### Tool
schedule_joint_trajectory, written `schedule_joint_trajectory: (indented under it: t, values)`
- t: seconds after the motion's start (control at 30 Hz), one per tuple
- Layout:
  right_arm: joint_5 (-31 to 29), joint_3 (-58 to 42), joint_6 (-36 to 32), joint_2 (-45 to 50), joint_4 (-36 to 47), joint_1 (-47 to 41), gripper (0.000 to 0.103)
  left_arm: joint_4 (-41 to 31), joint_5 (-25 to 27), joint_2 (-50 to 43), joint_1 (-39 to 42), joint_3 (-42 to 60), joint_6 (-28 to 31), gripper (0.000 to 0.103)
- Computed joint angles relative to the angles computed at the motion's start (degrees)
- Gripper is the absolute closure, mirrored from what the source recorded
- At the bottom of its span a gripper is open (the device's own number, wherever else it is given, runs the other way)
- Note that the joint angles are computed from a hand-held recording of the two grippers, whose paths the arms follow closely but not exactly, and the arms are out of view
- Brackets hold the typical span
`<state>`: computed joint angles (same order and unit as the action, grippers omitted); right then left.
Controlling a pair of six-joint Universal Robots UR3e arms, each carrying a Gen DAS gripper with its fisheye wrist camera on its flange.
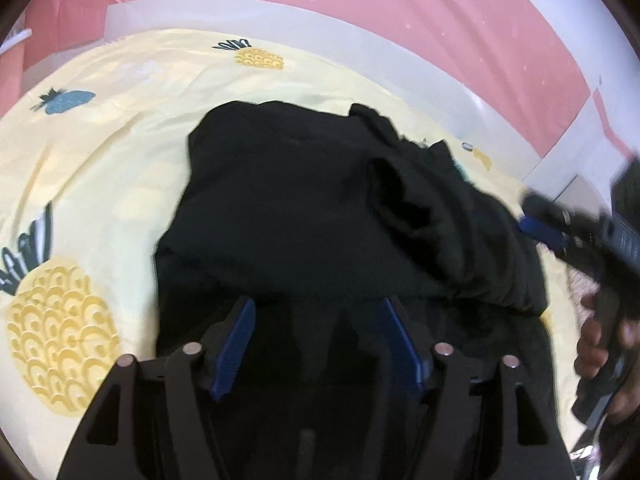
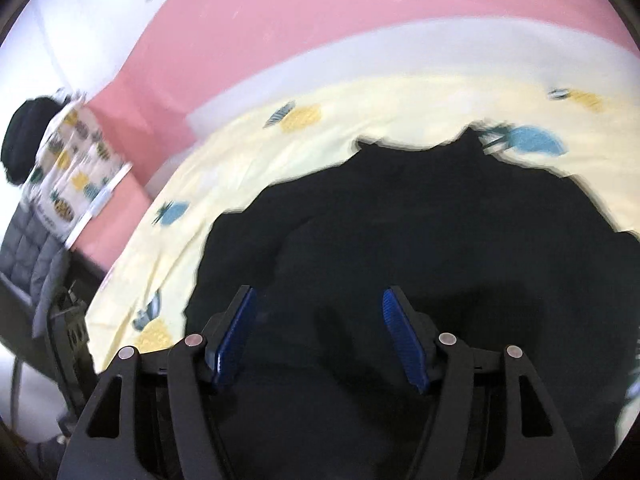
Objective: Fold large clothes
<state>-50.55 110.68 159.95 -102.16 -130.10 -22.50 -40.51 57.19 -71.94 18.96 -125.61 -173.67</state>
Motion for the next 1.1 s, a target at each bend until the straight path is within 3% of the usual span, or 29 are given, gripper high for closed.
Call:
schedule_joint_trajectory:
  t: [0.13, 0.27, 0.33, 0.37, 0.4, 0.43, 0.47, 0.53, 0.67, 0.83, 0.97, 1.1]
  values:
    - [0.67, 3.93, -5.85, -6.87, 4.64, -13.20, 0.037, 1.36, -2.94, -10.69, -5.02, 9.86, -5.40, 0.022]
    - [0.33, 5.87, -9.00, -7.93, 7.32, -24.20, 0.037, 1.07, 0.11, -26.18, -12.80, 24.39, -12.16, 0.022]
    - [0.05, 6.62, -10.10, -7.01, 7.54, -28.36, 0.047, -0.09, 0.89, -31.62, -14.92, 29.78, -14.08, 0.025]
    - [-0.51, 6.65, -10.13, -6.21, 7.22, -29.41, 0.060, 0.10, 1.48, -33.38, -15.77, 31.43, -14.99, 0.031]
    - [-1.22, 6.68, -9.93, -5.37, 6.48, -29.71, 0.066, 0.10, 1.72, -35.04, -16.41, 33.11, -15.65, 0.053]
    - [-1.63, 6.82, -9.98, -4.26, 5.64, -29.90, 0.070, -0.46, 1.69, -35.96, -16.77, 34.41, -15.94, 0.081]
    - [-1.92, 6.86, -9.87, -3.21, 4.94, -29.62, 0.078, -0.35, 3.41, -36.16, -17.48, 35.39, -16.92, 0.082]
    - [-2.25, 6.77, -10.14, -1.04, 3.59, -28.95, 0.080, 3.98, 5.58, -33.36, -17.73, 32.58, -17.15, 0.092]
    - [-3.61, 8.46, -10.35, 3.09, -2.36, -25.48, 0.080, 10.75, 12.91, -28.91, -19.23, 27.80, -15.51, 0.094]
    - [-7.87, 10.13, -9.62, 8.42, -10.75, -19.95, 0.080, 12.82, 17.54, -30.70, -20.20, 25.43, -11.73, 0.094]
    - [-7.42, 8.02, -11.88, 6.92, -5.74, -21.38, 0.080, 12.30, 19.64, -29.61, -20.94, 25.12, -11.36, 0.092]
    - [-1.66, 8.54, -14.03, 1.35, -2.66, -27.50, 0.080, 13.13, 22.35, -24.10, -19.64, 23.20, -13.09, 0.089]
